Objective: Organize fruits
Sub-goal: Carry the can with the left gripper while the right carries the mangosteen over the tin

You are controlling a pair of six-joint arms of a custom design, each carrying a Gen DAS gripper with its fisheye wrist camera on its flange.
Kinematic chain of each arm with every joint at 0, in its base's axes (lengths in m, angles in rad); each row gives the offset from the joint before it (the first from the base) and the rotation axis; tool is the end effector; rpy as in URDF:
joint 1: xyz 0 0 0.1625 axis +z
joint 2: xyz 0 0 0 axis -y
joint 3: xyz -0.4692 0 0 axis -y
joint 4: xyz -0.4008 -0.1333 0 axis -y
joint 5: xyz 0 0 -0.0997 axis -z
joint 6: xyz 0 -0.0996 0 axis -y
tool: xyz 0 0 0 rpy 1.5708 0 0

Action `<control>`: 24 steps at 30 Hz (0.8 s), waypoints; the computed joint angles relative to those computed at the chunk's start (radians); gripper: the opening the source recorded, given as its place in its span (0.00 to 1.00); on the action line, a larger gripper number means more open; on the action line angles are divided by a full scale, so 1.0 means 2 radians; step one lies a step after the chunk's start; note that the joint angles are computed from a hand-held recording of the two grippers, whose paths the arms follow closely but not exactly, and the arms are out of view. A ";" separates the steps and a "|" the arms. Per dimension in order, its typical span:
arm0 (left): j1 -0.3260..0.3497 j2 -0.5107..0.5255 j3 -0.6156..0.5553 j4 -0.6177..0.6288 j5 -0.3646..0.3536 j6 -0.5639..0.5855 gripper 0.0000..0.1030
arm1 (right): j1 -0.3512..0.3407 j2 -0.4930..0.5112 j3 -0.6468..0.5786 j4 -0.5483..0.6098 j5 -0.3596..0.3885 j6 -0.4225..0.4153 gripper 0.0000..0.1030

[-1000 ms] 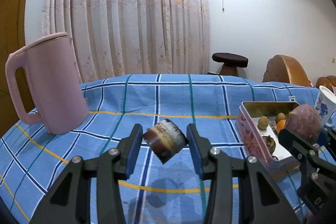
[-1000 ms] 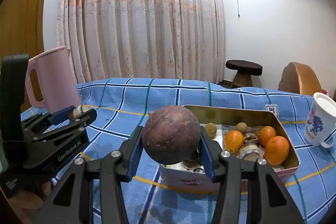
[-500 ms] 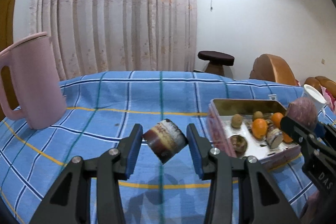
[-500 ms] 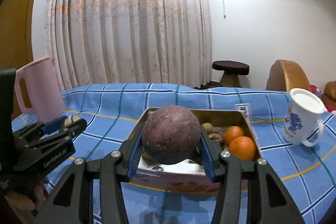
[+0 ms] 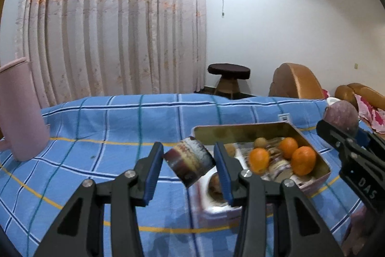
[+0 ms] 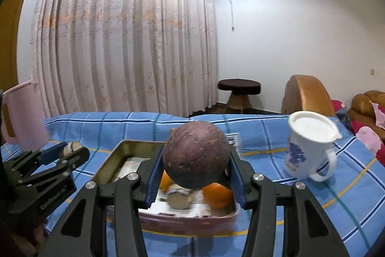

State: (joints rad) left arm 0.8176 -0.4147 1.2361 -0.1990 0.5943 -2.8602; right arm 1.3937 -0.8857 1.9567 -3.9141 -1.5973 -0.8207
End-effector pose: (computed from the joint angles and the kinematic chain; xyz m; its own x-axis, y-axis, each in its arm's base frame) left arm -0.3143 -0.6507 -0.0554 -0.7240 0.0142 -0.6897 0.6244 0.4386 -0.6464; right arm 0.0205 -0.6269 0.2401 -0.7057 -0.0747 0.7046 -0.6813 0.3444 -0.6459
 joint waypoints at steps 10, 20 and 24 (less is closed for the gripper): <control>-0.002 0.043 -0.080 0.061 0.036 -0.010 0.44 | -0.001 0.005 -0.017 -0.033 -0.022 -0.011 0.50; 0.009 0.069 -0.136 0.105 0.063 -0.016 0.44 | 0.004 0.014 -0.032 -0.037 -0.041 -0.011 0.50; 0.013 0.070 -0.144 0.115 0.066 -0.019 0.44 | 0.007 0.018 -0.035 -0.032 -0.047 -0.010 0.50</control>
